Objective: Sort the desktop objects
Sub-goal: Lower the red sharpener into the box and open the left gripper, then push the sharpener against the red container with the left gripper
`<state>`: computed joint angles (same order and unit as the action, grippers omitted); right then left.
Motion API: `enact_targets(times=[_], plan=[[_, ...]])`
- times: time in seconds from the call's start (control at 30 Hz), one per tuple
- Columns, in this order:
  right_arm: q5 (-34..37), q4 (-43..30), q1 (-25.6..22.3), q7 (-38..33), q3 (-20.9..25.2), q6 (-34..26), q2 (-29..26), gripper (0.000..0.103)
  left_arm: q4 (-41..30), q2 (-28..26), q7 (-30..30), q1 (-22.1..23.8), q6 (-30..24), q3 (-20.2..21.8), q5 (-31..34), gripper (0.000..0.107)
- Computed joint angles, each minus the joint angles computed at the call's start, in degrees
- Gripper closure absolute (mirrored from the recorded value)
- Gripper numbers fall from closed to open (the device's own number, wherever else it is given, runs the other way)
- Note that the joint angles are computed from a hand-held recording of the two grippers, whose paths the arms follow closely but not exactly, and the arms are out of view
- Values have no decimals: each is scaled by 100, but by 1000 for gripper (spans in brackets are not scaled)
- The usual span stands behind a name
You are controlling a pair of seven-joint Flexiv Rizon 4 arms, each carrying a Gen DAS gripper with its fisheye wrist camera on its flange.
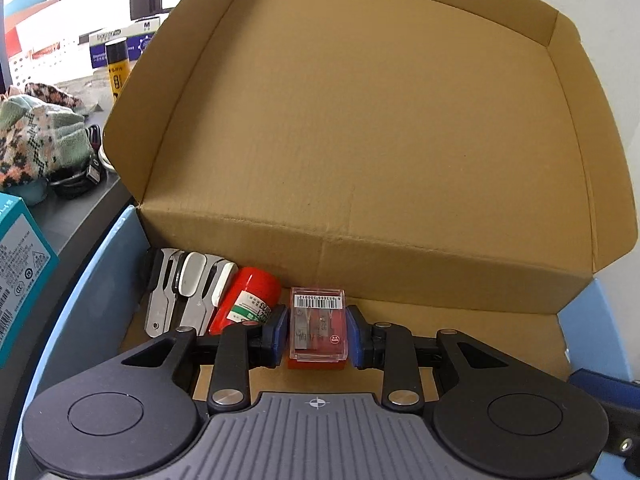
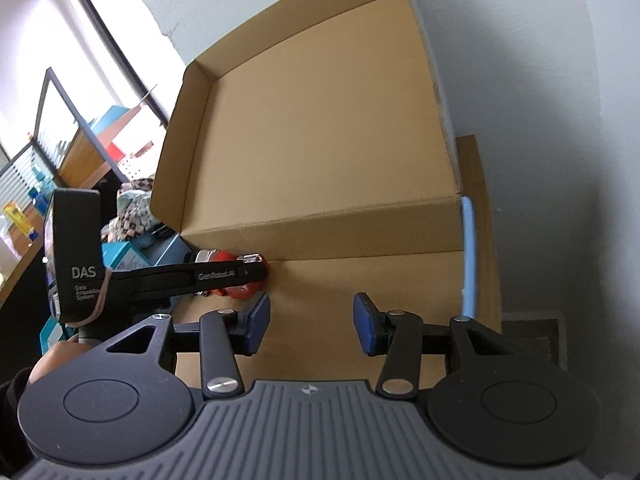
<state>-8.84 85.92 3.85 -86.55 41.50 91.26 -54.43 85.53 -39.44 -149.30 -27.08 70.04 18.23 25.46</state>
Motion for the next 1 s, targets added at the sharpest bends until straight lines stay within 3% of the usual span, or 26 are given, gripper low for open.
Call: enact_targets(times=[0.17,0.5,0.83,1.0], plan=[[-53,-282,-64,-390,316,-474,-192,47,185,53,269,257,326,-241,-239,66],[464,-445,352,-865,-109,-807,49,43,888,297,1440,669,1224,-800,-1015,57],[1072,-701,747,-1133,-520,-1173,175,43,1430,561,2028,165,1961,-182,-1242,56],[1236,-887,1081,-1267,-837,-1417,226,43,1823,758,2512,309,2388,-297,-1420,54]])
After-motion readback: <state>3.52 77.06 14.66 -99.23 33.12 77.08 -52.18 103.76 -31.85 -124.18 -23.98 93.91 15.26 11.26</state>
